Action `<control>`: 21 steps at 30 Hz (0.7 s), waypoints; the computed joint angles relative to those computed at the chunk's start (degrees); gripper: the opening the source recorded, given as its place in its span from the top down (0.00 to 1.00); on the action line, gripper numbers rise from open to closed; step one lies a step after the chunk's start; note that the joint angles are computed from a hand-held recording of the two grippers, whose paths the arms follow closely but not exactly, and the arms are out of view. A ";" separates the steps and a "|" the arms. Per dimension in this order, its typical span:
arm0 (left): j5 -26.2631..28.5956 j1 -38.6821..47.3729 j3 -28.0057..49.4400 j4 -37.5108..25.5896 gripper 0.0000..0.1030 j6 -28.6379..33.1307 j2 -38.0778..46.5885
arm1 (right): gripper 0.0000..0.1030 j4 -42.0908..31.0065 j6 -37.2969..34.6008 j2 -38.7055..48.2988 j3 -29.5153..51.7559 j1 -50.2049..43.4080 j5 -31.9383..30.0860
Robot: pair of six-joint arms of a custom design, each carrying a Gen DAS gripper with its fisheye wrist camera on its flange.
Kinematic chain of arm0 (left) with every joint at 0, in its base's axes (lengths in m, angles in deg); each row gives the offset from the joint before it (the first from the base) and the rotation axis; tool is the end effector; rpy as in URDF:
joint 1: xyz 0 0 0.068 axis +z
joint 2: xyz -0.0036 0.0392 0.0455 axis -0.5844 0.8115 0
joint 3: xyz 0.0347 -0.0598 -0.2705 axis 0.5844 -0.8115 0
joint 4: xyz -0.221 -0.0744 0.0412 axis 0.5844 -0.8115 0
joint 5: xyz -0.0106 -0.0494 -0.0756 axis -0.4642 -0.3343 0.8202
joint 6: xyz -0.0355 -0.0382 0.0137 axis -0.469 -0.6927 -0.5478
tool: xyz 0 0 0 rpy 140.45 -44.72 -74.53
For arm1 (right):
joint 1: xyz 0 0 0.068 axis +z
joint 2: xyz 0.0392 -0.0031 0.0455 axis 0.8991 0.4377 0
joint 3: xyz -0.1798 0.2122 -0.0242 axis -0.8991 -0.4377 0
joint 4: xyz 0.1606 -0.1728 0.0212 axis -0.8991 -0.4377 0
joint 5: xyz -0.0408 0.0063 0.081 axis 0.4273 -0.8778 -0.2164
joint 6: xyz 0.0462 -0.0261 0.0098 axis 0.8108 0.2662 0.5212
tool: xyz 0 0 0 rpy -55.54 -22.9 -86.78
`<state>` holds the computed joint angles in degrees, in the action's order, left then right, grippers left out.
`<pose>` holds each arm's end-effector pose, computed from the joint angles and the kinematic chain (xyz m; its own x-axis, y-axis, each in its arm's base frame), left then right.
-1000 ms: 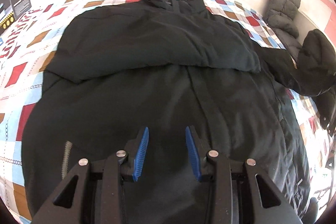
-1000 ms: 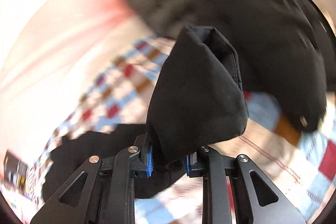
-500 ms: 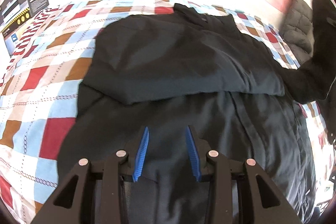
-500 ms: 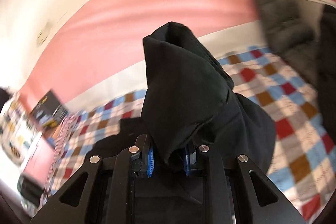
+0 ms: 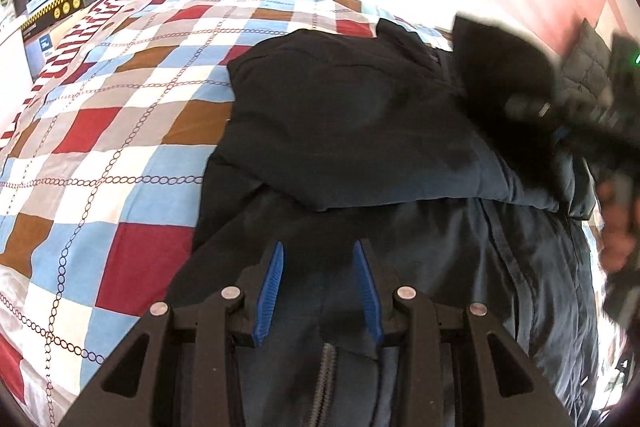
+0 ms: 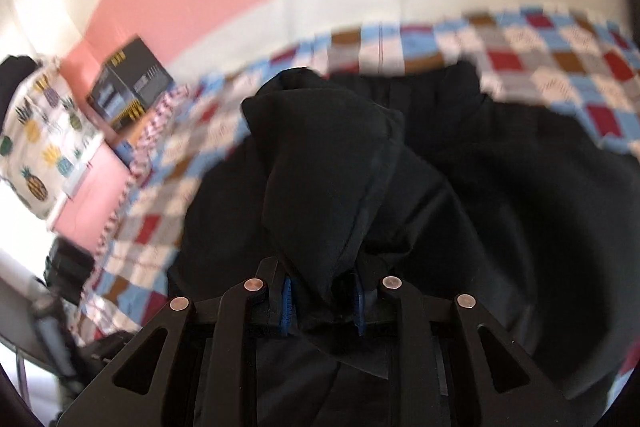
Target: Fold large clothes
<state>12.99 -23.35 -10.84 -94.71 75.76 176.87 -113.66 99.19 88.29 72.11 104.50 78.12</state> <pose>0.2650 0.0402 0.2163 -0.7689 0.2974 -0.5659 0.4724 0.8608 -0.1895 0.2180 0.1696 0.2546 -0.7007 0.4400 -0.5617 0.2666 0.8917 0.3659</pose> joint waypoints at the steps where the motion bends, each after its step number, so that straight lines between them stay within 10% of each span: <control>1: 0.18 0.18 0.44 -0.19 0.62 -0.21 0.44 | 0.71 2.14 0.01 1.16 -1.40 -0.14 -1.45; 6: 2.86 0.19 4.46 -3.75 0.60 -2.15 1.98 | 0.33 8.58 -0.65 -0.14 -5.27 1.51 -6.61; 12: 9.16 -3.39 11.05 -9.05 0.41 -8.01 2.68 | 0.33 3.22 0.88 -10.82 -7.01 9.06 1.65; 18: 10.07 -14.06 18.63 -7.34 0.33 -18.79 8.17 | 0.33 -21.41 20.08 -28.90 -12.31 15.78 16.82; 20: 9.13 -18.32 20.44 -6.40 0.35 -20.27 11.14 | 0.33 -30.21 27.77 -33.50 -13.57 16.81 19.30; 21: 6.84 -20.30 20.15 -5.04 0.63 -20.72 11.70 | 0.34 -32.93 29.43 -35.48 -13.89 16.45 19.54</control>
<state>19.83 -43.65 9.30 -99.75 55.04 188.57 -146.59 128.63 52.81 58.22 120.95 97.65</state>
